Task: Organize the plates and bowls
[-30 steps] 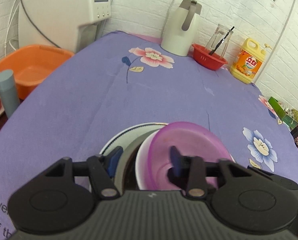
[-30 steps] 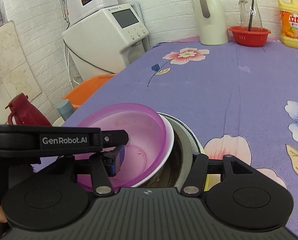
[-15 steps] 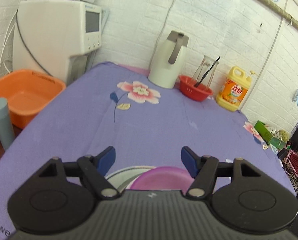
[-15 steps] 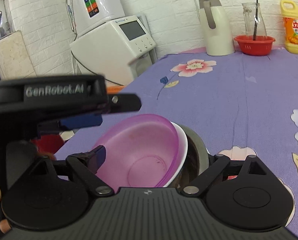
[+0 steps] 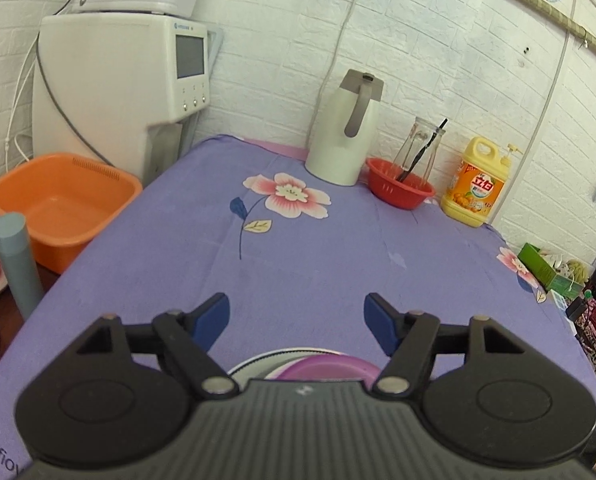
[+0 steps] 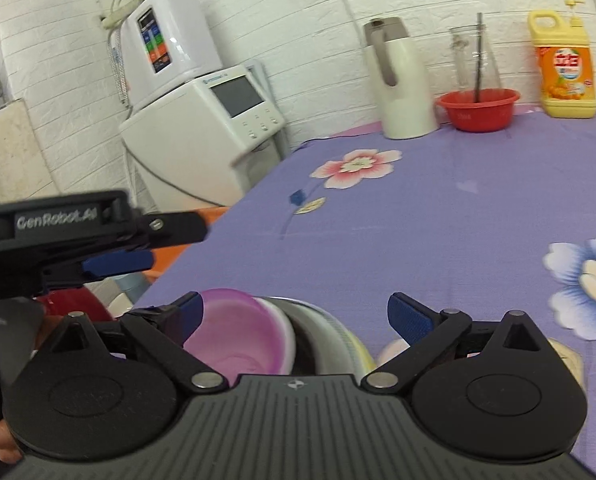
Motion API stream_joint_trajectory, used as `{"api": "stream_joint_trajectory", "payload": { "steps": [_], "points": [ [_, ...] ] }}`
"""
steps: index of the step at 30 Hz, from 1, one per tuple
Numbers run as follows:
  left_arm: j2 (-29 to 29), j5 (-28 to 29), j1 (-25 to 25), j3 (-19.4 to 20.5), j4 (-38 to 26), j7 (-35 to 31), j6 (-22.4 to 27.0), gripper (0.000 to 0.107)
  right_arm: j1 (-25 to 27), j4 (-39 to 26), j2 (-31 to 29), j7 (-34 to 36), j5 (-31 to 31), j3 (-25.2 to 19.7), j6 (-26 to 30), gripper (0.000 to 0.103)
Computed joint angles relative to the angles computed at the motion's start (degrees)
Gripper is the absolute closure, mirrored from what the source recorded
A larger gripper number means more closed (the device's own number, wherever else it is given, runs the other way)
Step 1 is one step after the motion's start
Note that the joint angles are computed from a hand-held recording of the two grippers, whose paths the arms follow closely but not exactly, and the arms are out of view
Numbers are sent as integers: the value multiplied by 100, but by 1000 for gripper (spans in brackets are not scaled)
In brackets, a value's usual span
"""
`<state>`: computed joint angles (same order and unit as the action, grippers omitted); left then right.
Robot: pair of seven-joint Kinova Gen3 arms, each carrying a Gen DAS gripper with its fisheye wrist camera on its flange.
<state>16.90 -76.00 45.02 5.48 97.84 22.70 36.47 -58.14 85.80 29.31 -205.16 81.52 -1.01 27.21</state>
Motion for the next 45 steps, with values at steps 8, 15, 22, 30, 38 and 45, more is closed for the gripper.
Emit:
{"api": "stream_joint_trajectory", "payload": {
  "steps": [8,15,22,30,38,45],
  "points": [
    [22,-141,524,178,89,198,509,29,-178,793,-510,-654,-274,-183,1452,0],
    [118,-333,1235,596,307,456,1399,29,-523,1363,-725,-1217,-329,-691,2579,0],
    [414,-428,1721,789,526,710,1717,29,-944,1422,-624,-1707,-838,-1063,3666,0],
    [493,-751,2228,861,709,1030,2317,29,-1181,1729,-700,-2317,-575,-1236,3819,0],
    [526,-665,2225,940,660,962,2404,29,-1249,1580,-608,-1997,-649,-1274,3906,0],
    [585,-706,2310,919,623,843,2516,29,-1290,1522,-588,-1861,-711,-1245,3837,0]
  ]
}}
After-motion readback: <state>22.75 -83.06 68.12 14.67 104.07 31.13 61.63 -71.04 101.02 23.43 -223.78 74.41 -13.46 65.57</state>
